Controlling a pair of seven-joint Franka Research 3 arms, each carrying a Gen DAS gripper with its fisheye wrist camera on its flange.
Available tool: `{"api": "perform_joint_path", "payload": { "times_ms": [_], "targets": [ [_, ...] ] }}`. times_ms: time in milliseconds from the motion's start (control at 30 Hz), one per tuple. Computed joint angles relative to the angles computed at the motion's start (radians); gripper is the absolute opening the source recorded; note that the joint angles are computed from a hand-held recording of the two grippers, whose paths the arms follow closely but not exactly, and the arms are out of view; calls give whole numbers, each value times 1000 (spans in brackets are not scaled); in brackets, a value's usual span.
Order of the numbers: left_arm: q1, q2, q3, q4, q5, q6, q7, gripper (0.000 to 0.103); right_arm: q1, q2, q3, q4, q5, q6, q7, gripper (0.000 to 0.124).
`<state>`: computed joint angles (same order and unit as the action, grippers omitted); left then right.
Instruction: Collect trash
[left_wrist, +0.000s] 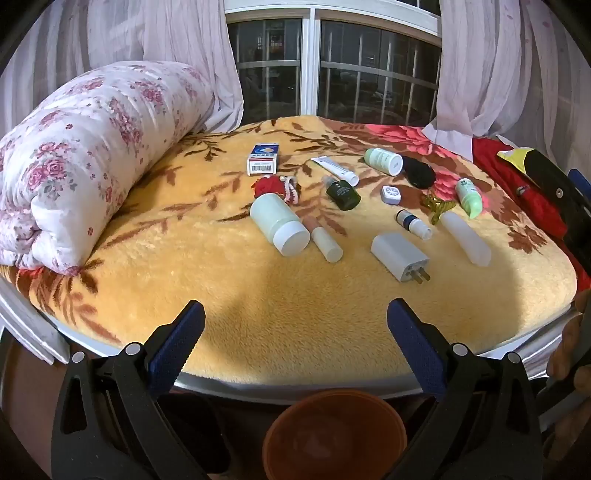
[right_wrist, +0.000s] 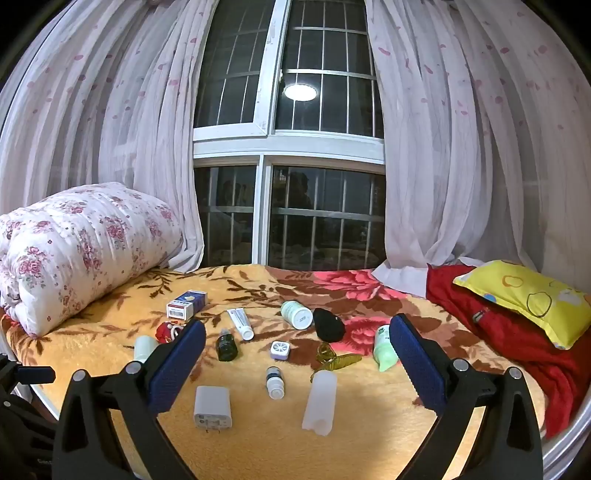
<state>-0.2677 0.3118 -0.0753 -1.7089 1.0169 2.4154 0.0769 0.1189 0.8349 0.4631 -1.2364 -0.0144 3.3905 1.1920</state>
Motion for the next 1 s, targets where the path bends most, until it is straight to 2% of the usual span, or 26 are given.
{"api": "perform_joint_path", "payload": {
  "times_ms": [1000],
  "targets": [
    [2,-1,0,-9,12,9,-9,97,-8,0,9,-8,-9,-4,2,98]
  ]
}}
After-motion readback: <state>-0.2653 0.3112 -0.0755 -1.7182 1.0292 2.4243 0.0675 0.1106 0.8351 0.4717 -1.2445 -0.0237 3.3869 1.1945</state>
